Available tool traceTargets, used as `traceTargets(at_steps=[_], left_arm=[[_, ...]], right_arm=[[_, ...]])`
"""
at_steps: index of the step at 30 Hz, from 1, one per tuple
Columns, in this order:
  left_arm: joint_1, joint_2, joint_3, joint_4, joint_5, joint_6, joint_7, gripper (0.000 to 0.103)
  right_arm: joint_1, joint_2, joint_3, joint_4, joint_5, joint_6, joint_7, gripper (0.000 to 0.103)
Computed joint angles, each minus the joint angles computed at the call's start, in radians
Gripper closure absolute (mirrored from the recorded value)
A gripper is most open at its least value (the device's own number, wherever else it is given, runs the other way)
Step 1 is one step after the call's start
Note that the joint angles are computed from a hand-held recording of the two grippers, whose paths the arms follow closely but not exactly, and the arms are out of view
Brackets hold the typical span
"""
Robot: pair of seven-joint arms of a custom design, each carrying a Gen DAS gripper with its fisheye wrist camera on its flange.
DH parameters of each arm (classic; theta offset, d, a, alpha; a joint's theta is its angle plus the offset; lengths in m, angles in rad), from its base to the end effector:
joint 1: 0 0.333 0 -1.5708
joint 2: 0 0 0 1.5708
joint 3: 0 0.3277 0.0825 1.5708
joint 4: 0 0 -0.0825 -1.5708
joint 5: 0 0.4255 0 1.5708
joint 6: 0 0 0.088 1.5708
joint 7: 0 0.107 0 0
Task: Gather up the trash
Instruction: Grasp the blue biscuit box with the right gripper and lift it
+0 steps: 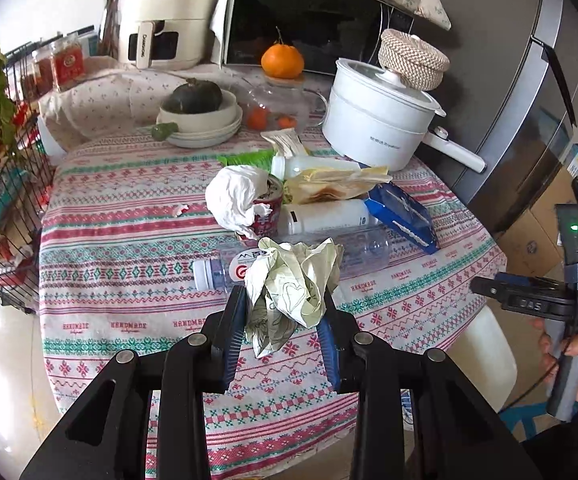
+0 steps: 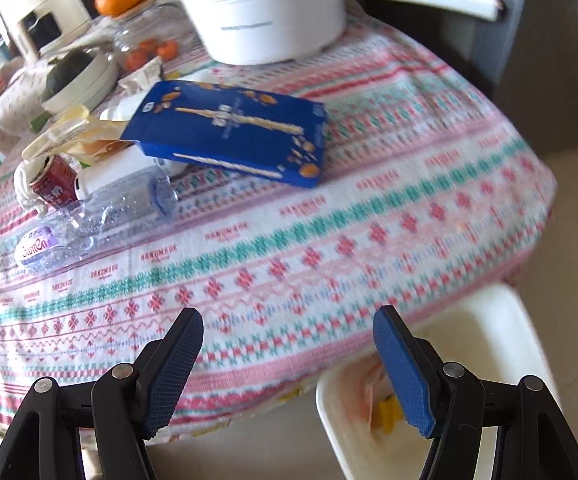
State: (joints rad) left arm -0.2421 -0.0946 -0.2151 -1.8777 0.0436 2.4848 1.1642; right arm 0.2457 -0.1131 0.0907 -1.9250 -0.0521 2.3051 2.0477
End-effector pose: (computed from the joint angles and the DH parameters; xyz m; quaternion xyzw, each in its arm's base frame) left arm 0.5551 -0.2794 0.6317 -0.6363 0.6907 -0.3116 0.1449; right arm 0.5718 0.2013 0.5936 -0.6456 0.7232 -0.1162 0.2161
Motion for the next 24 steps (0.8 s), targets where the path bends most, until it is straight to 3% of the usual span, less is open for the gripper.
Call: traceTargets(at_steps=[7, 13, 20, 24], left_arm=[[0.008, 0.033, 0.001, 0.032, 0.043, -0.004, 0.035, 0.067], [0.022, 0.077, 0.007, 0.070, 0.013, -0.045, 0.034, 0.067], [0.024, 0.116, -0.001, 0.114, 0.019, -0.051, 0.022, 0.067], [0.020, 0.126, -0.005, 0.124, 0.030, -0.055, 0.017, 0.067]], right_arm=[[0.046, 0.204, -0.009, 0.169, -0.189, 0.014, -0.085, 0.028], [0.128, 0.351, -0.074, 0.269, -0.456, 0.023, -0.032, 0.031], [0.179, 0.434, -0.141, 0.326, -0.633, 0.065, 0.030, 0.037], [0.200, 0.460, -0.156, 0.352, -0.683, 0.075, 0.028, 0.047]])
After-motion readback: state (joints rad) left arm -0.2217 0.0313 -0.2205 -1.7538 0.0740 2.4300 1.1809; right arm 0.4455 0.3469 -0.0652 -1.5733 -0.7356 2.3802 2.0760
